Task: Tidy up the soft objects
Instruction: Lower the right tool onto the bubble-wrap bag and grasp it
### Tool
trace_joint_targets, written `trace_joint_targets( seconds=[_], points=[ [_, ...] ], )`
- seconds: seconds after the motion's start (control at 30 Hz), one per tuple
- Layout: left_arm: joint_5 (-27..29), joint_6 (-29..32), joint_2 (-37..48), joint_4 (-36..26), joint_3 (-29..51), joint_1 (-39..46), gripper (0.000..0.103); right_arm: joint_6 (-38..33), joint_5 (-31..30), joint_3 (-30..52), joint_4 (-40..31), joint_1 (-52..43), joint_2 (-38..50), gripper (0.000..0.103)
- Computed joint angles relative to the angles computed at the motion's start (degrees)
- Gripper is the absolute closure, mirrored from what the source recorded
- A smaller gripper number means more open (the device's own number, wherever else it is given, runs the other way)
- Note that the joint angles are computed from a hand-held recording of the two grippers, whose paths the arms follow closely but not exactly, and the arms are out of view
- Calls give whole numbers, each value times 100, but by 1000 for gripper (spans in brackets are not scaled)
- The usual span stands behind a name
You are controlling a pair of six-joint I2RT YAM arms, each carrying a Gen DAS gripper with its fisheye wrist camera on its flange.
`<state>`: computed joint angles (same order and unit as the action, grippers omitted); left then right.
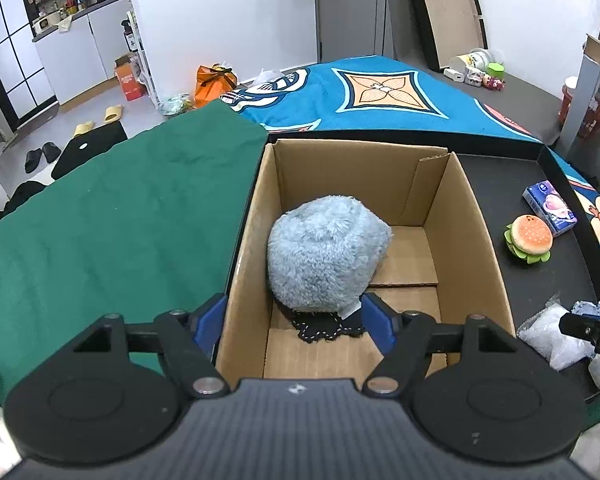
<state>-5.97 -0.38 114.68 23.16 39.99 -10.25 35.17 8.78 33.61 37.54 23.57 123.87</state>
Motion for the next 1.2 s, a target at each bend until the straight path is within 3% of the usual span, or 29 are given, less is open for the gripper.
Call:
trace_joint_targets(
  seconds=[0.23,0.4,0.5,0.63,1.03,1.2],
  points=[
    [-161,-73,-9,-129,75,-95,31,-215,38,-2,376,-4,379,70],
    [-238,-115,-8,-176,103,-159,31,-463,56,158,172,79,465,56],
    [-241,-100,-3,-195,113,-162,31,-455,43,312,-130,135,510,41],
    [-233,-98,-2,-201,119,-153,31,-645,372,341,-44,359,653,38],
    [-127,-85,-26,-116,72,-93,31,-633,287,256,-151,339,329,67],
    [-50,-61,-88,-9,-25,-45,31,-501,174,273,-268,411,147,70]
  ],
)
